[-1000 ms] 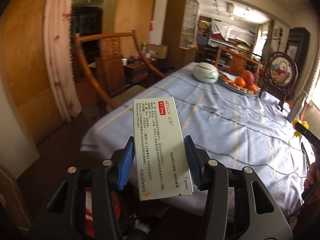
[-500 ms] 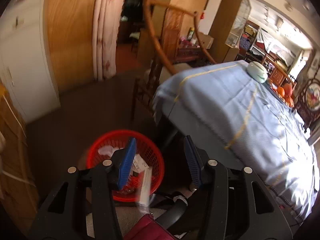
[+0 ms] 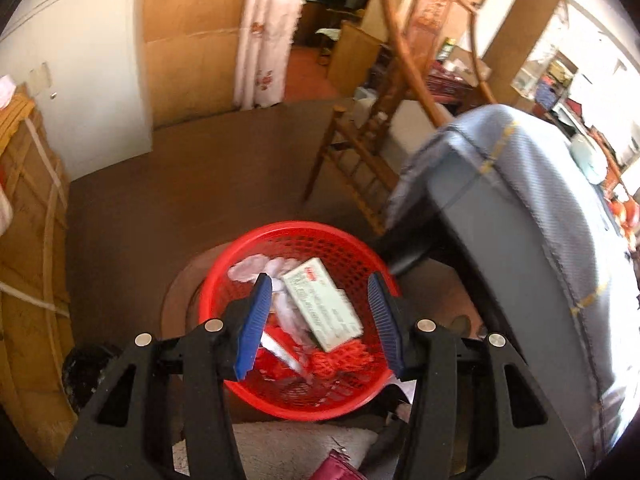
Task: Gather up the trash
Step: 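Carry the medicine box and yellow yarn ball to the wastebasket and release both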
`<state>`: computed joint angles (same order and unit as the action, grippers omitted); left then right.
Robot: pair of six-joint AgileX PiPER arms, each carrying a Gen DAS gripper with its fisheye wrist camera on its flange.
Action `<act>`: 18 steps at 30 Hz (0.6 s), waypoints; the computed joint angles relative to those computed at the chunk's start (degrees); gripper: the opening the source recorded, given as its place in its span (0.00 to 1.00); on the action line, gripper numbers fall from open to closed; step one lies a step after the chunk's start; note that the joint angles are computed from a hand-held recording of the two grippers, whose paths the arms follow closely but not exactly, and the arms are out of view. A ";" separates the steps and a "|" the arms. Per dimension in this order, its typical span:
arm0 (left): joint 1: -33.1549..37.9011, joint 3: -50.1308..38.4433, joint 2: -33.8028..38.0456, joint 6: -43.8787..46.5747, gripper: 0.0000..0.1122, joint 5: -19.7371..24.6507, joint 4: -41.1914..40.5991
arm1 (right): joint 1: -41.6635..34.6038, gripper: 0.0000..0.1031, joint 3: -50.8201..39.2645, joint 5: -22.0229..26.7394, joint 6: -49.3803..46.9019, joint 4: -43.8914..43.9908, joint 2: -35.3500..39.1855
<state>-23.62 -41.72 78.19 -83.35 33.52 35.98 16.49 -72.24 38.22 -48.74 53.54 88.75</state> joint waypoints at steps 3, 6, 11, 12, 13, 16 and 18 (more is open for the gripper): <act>0.68 -1.83 1.77 -3.07 0.50 3.20 0.44 | 4.79 0.33 -5.85 0.76 3.28 -2.34 6.01; 1.92 -1.41 1.96 -5.35 0.51 5.53 1.41 | 9.31 0.33 -11.10 1.43 6.33 -4.72 11.51; 2.02 -1.48 3.39 -6.75 0.51 7.28 2.77 | 14.89 0.33 -20.24 3.58 11.91 -8.78 19.84; 1.53 -1.62 3.71 -7.58 0.51 8.17 3.63 | 15.64 0.33 -21.53 3.76 12.64 -9.47 21.02; 1.64 -2.29 4.88 -8.07 0.52 8.34 4.41 | 16.30 0.33 -23.02 4.08 13.39 -10.26 22.19; 0.64 -2.88 6.09 -10.54 0.54 11.10 6.73 | 18.44 0.33 -27.88 4.93 15.66 -12.70 25.87; 0.66 -3.01 7.05 -11.77 0.56 11.64 7.73 | 19.53 0.33 -29.89 5.40 16.52 -14.02 27.61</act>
